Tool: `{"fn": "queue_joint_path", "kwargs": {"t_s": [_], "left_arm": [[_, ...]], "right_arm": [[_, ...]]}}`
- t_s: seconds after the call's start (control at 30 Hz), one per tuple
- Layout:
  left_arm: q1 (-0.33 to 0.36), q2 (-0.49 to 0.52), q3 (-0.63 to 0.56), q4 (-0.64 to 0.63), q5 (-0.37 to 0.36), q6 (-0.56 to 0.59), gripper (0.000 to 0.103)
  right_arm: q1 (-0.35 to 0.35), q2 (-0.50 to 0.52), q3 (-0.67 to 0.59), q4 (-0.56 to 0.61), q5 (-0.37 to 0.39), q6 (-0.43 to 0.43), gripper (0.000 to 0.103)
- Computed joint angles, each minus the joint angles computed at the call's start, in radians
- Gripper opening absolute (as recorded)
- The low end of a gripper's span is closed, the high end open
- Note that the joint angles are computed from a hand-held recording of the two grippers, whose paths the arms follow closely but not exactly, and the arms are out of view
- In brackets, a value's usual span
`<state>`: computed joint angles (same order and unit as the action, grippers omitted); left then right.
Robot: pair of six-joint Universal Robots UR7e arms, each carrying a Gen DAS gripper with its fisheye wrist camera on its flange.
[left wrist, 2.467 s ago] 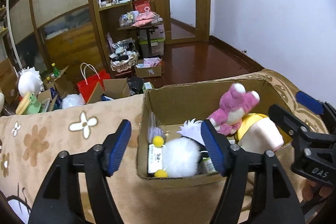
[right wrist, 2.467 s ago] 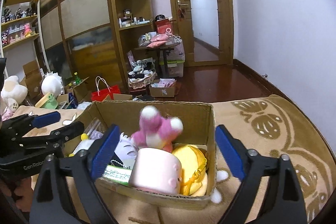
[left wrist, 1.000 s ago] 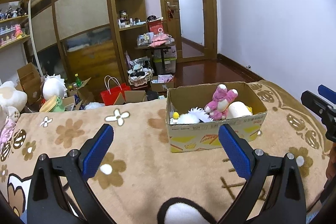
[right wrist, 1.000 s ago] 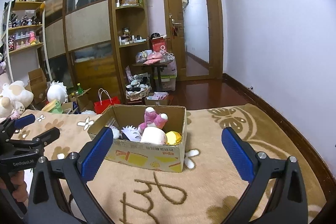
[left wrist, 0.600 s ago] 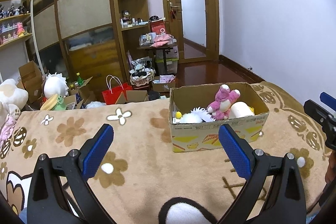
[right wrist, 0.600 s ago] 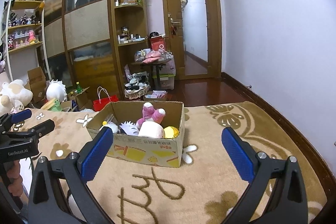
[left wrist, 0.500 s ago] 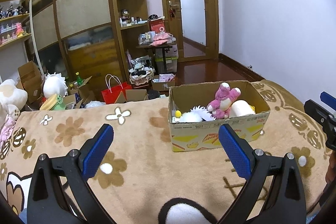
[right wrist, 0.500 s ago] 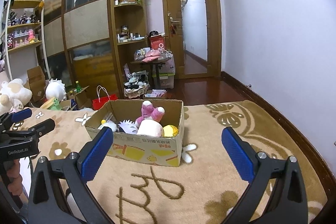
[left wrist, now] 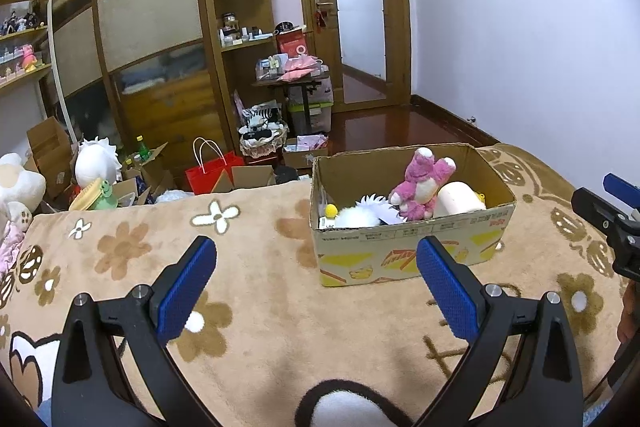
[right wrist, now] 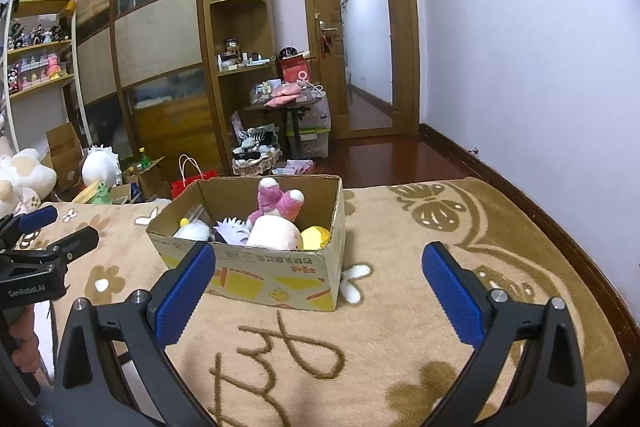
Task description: Organize soft objects
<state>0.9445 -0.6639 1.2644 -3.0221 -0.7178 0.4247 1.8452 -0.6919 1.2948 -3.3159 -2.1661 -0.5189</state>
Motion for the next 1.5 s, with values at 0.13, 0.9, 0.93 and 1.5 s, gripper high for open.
{"fn": "queue_joint_path", "kwargs": {"t_s": [0.13,0.9,0.93,1.5], "left_arm": [[0.001,0.005,-0.004,-0.001,0.002,0.003,0.099],[-0.002,0.006,-0.001,-0.017,0.009,0.013,0.099],[-0.002,0.006,-0.001,-0.015,0.008,0.012,0.099],[-0.003,0.015,-0.002,-0.029,0.014,0.018,0.099]], "right_arm": [[-0.002,0.002,-0.005,0.002,0.001,-0.002,0.103],[-0.009,0.008,-0.012,0.004,-0.001,0.000,0.103],[-0.007,0.008,-0.011,0.003,-0.003,0.000,0.103],[-0.010,0.008,-0.010,0.002,-0.004,0.001,0.103]]}}
